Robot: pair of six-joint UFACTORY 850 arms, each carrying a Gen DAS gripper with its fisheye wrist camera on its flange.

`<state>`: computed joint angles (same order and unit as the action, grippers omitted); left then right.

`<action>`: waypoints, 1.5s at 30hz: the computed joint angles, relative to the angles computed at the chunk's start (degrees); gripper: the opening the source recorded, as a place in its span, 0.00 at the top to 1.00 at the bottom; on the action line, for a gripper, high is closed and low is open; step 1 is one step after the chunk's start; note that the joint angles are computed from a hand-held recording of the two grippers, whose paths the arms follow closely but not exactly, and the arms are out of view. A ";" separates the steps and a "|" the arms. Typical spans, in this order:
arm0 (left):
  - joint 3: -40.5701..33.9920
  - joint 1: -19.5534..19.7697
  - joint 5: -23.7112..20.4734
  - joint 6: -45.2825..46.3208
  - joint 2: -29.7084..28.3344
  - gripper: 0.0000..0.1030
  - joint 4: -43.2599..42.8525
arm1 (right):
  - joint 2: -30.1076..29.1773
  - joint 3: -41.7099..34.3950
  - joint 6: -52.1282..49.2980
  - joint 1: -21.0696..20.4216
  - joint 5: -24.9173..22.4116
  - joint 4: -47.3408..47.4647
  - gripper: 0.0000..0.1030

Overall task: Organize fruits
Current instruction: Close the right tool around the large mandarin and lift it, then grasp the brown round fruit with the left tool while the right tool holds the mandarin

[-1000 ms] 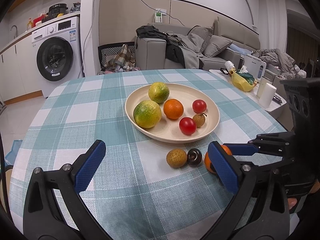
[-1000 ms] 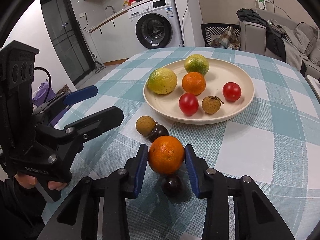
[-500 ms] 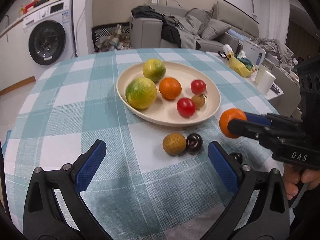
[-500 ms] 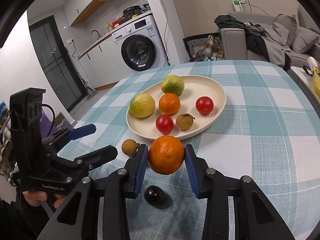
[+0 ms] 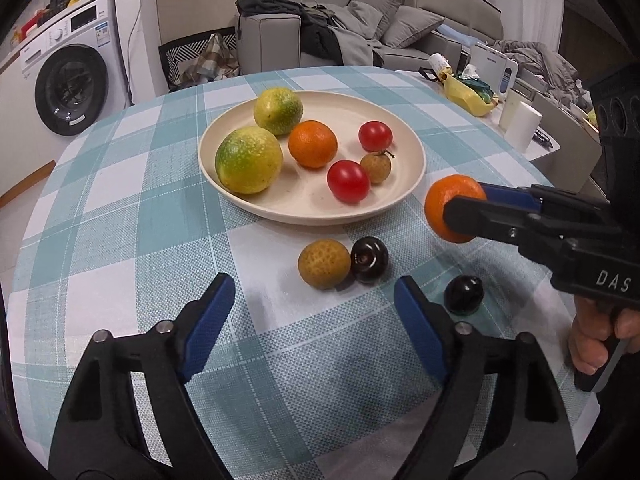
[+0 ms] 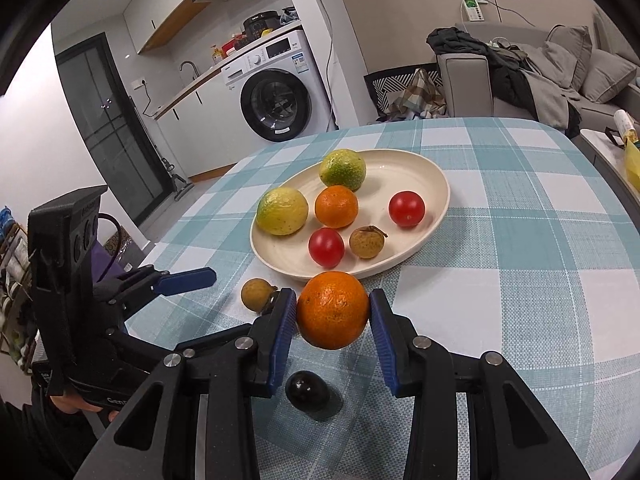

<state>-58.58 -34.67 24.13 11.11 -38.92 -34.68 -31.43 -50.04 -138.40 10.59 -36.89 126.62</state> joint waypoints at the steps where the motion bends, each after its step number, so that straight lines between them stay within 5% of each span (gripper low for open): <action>1: 0.17 0.13 0.14 -0.97 0.07 0.27 0.78 | -0.02 -0.02 0.01 -0.05 -0.01 0.07 0.63; 7: -0.32 1.49 -1.85 -4.89 -0.34 0.47 2.86 | -0.13 -0.14 0.47 -0.16 -0.03 -0.25 0.63; 16: -1.22 1.87 -1.80 -4.92 -0.80 0.52 4.05 | -0.10 -0.13 0.78 -0.18 0.11 -0.71 0.63; 24: -1.45 2.23 -1.32 -10.28 -0.83 0.79 12.29 | -0.25 -0.19 0.81 -0.19 0.13 -0.82 0.63; 45: 1.63 2.08 1.38 -12.68 1.18 0.80 13.97 | -0.35 -0.45 1.04 -0.20 0.34 -0.91 0.63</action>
<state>-56.95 -32.59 25.51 -1.57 -37.75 -20.71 -31.77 -50.49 -137.36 10.38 -36.55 125.71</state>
